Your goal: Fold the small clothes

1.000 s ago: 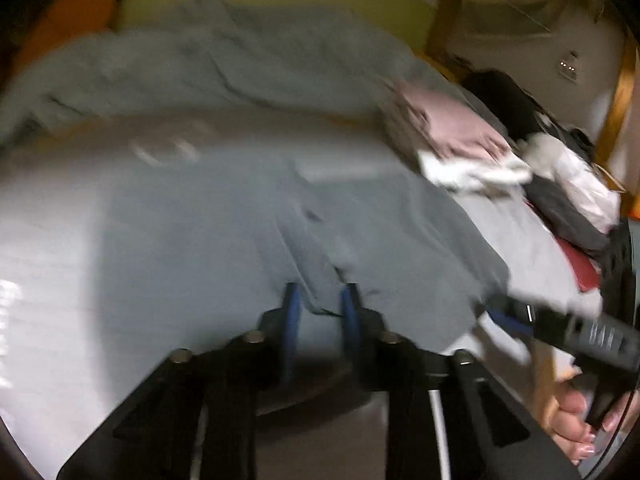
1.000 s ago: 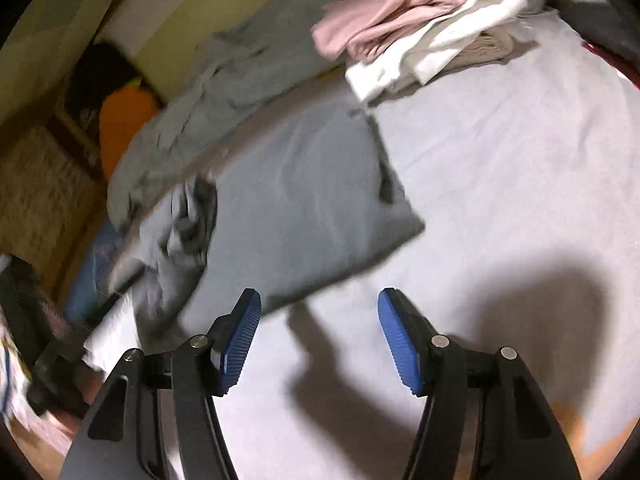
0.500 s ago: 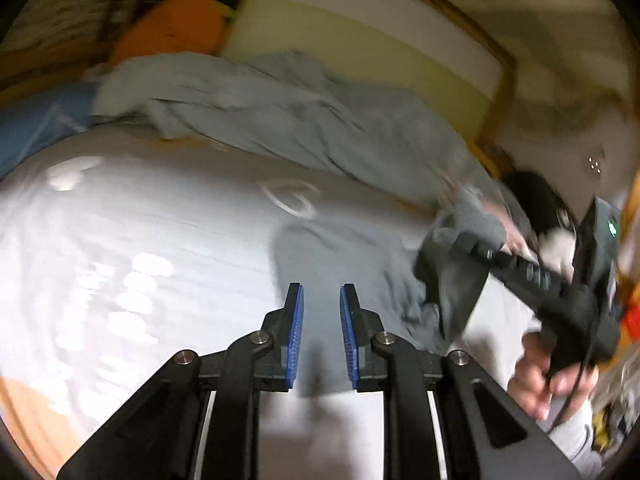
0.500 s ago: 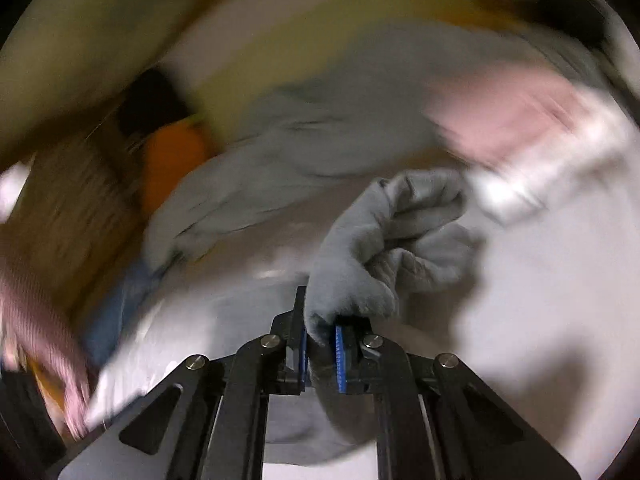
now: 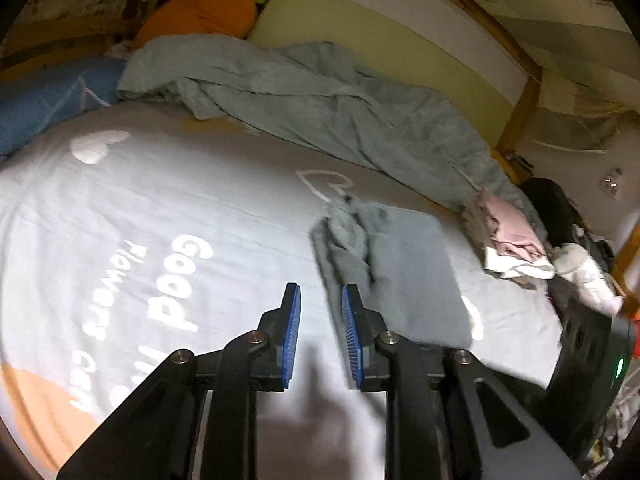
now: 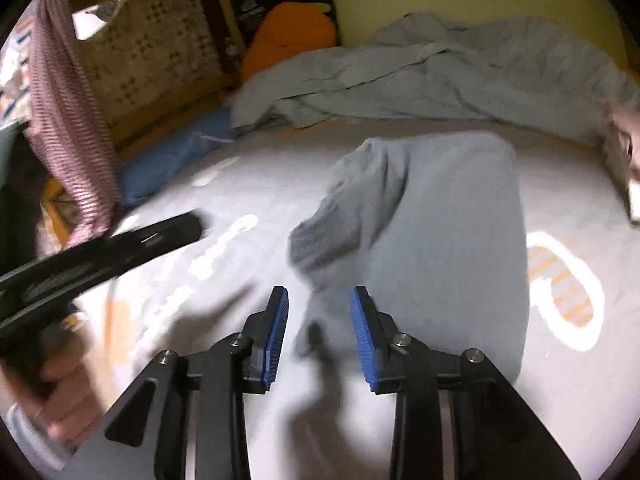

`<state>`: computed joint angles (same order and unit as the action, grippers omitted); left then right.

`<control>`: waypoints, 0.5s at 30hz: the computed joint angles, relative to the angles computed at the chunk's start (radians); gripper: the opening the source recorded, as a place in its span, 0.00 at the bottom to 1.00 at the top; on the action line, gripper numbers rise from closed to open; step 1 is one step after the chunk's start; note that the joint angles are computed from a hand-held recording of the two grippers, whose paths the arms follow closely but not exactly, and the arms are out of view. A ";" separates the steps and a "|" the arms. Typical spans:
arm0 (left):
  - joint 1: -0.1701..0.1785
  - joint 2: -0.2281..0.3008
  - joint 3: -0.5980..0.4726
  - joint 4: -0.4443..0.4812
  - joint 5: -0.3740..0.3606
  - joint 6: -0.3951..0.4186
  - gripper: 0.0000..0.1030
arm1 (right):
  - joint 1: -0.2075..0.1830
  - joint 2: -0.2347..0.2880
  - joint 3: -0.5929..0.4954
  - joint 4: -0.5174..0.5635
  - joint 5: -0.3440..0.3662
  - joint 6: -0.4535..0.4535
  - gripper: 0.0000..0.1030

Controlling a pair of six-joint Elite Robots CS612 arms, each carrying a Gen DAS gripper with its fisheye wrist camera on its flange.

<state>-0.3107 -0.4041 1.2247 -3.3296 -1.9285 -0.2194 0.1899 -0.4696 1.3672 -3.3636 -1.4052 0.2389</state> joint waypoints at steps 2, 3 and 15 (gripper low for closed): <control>0.001 0.004 -0.008 0.010 -0.064 0.001 0.28 | -0.007 -0.013 0.035 -0.002 0.020 -0.005 0.33; 0.001 0.008 -0.016 0.014 -0.096 -0.001 0.32 | -0.009 -0.019 0.054 -0.015 0.015 0.010 0.33; -0.053 0.019 0.000 -0.118 0.029 0.054 0.06 | -0.049 -0.068 0.143 -0.116 -0.160 0.177 0.33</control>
